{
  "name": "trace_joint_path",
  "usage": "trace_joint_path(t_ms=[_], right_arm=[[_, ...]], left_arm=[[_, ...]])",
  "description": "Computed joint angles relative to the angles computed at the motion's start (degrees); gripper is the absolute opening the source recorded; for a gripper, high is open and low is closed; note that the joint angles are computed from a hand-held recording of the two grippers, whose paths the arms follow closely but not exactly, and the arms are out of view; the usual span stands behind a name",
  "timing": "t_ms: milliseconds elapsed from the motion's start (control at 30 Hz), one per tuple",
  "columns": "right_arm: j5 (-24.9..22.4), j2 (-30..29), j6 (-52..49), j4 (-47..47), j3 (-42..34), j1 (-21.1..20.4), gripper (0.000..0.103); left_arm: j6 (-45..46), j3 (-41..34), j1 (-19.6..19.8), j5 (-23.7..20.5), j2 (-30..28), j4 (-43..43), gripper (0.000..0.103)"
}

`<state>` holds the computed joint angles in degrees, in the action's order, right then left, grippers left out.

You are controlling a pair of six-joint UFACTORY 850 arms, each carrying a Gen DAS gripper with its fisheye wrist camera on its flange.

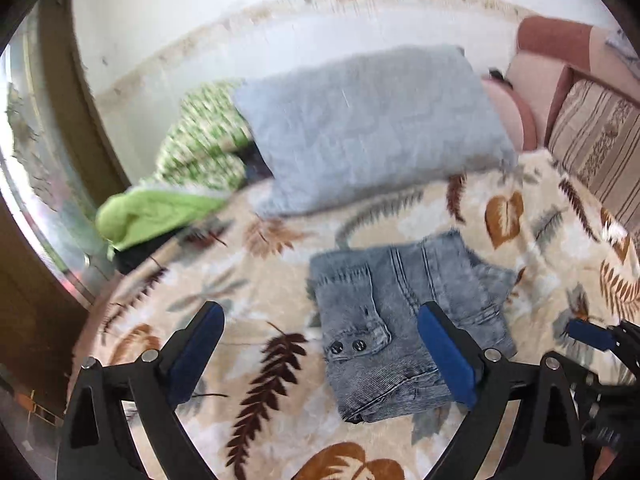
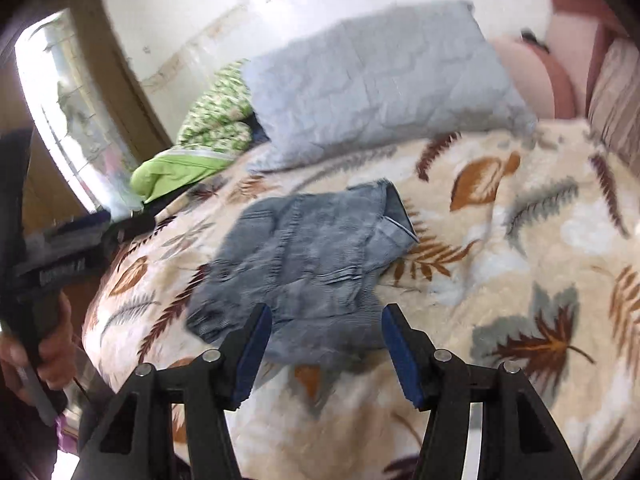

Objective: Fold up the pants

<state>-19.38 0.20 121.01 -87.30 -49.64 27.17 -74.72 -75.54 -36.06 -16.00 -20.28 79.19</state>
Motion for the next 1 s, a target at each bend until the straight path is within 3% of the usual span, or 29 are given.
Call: trace_joint_path(t_ms=[133, 267, 400, 633, 1000], right_arm=[[-11.66, 2.78, -2.79, -0.47, -2.09, 6.3, 0.061], [-23.27, 4.54, -0.76, -5.28, -3.69, 12.09, 0.066], [-29.57, 4.59, 1.05, -8.7, -4.64, 15.81, 0.073], [-29.59, 2.36, -1.21, -5.66, -6.59, 16.35, 0.073], [-29.18, 0.76, -4.16, -4.51, -8.5, 16.96, 0.073]], left_arm=[[-14.76, 3.66, -0.73, -2.27, 4.7, 14.21, 0.1], [-21.16, 5.91, -0.54, -2.34, 8.35, 18.62, 0.103], [-23.77, 7.14, 0.52, -1.44, 10.38, 18.92, 0.103], [-25.46, 8.34, 1.11, -5.98, 11.1, 19.23, 0.103], [-30.81, 10.16, 1.74, -6.3, 13.11, 24.5, 0.103]])
